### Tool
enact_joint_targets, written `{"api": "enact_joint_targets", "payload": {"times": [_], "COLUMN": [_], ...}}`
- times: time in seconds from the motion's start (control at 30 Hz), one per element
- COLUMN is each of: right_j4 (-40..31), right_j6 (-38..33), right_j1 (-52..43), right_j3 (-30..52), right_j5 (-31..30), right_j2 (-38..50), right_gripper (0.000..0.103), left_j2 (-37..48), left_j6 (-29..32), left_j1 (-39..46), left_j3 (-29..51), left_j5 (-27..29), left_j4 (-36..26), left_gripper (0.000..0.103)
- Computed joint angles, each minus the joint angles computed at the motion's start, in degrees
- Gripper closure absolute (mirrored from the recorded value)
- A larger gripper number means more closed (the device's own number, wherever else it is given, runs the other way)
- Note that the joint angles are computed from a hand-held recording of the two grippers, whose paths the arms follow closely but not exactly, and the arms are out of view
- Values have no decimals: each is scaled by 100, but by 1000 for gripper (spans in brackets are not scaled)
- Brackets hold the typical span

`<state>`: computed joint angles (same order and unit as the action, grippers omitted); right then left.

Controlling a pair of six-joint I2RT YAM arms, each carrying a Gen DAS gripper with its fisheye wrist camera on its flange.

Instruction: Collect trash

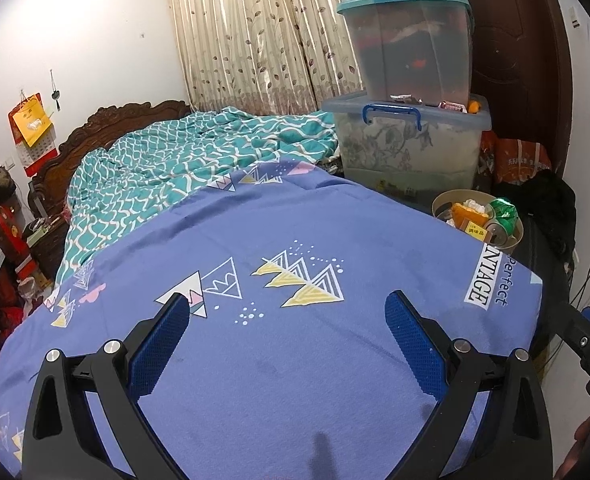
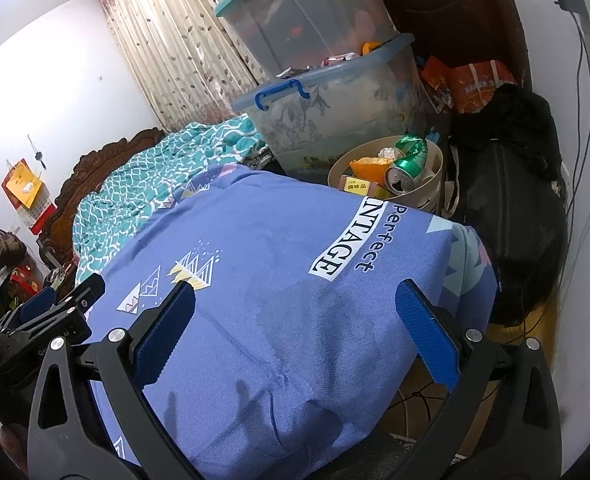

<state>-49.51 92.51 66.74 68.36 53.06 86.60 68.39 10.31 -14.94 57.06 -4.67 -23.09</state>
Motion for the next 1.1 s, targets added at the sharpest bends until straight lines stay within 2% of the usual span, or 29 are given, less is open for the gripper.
{"api": "enact_joint_targets", "payload": {"times": [1.1], "right_j4": [111], "right_j6": [-128], "right_j1": [-58], "right_j3": [57], "right_j5": [-76], "right_j2": [85], "right_gripper": [4], "left_j2": [184], "left_j6": [-15], "left_j1": [28], "left_j3": [5], "left_j5": [-198], "left_j4": [-45], "left_gripper": [9]}}
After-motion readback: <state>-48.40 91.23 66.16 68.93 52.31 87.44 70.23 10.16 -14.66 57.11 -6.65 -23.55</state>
